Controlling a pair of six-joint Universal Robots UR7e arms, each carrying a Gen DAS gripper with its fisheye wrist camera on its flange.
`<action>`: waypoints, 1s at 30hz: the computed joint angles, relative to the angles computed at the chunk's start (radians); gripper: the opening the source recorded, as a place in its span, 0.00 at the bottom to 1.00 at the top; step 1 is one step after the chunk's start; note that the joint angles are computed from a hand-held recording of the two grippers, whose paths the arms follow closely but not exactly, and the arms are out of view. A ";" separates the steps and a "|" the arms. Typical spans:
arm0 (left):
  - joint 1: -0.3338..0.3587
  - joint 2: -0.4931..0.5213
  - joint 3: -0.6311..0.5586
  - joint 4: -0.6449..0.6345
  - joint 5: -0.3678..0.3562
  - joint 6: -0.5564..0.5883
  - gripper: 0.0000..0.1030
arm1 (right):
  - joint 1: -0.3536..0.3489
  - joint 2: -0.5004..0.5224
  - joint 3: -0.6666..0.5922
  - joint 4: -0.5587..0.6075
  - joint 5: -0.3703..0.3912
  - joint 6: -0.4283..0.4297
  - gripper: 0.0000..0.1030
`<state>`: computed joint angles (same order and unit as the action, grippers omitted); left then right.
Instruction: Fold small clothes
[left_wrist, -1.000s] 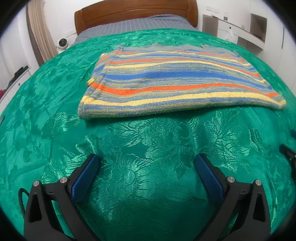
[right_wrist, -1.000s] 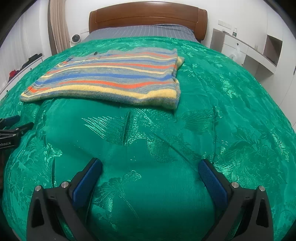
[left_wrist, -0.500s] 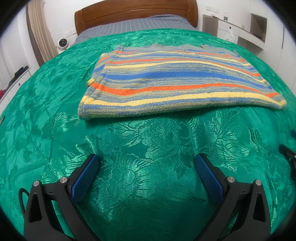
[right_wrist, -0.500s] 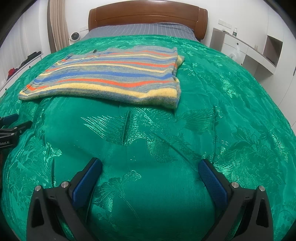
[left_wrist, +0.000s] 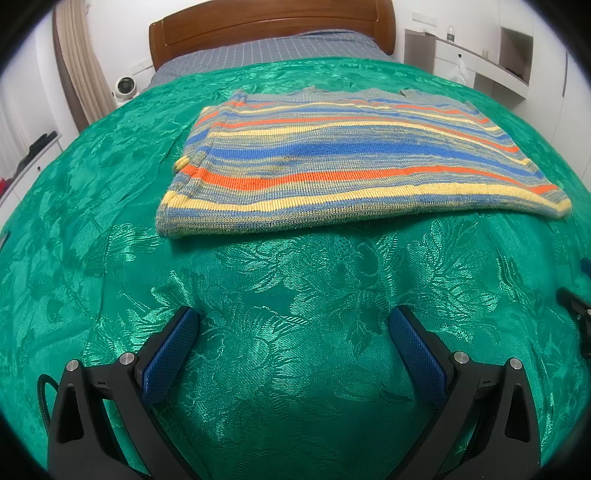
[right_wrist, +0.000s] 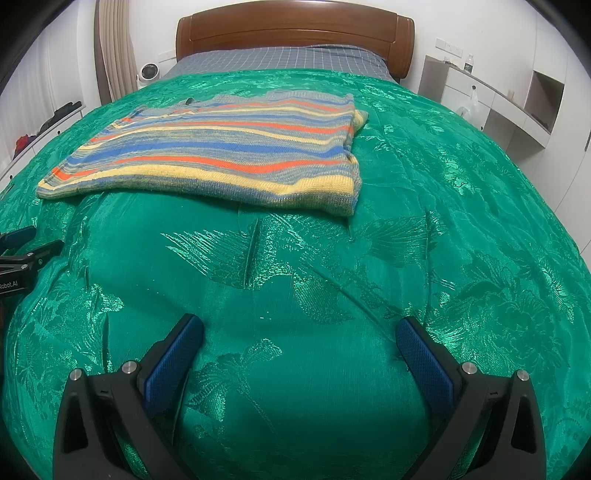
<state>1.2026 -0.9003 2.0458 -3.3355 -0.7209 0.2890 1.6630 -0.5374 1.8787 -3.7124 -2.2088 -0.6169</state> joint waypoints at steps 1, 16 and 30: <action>0.000 0.000 0.000 0.000 0.000 0.000 0.99 | 0.000 0.000 0.000 0.000 0.000 0.000 1.00; -0.150 -0.040 -0.007 0.211 -0.156 0.047 0.97 | -0.099 -0.337 0.022 0.503 0.299 0.209 0.98; -0.178 0.326 -0.368 0.259 -0.244 0.302 0.25 | -0.171 -0.035 -0.776 1.248 0.585 0.372 0.59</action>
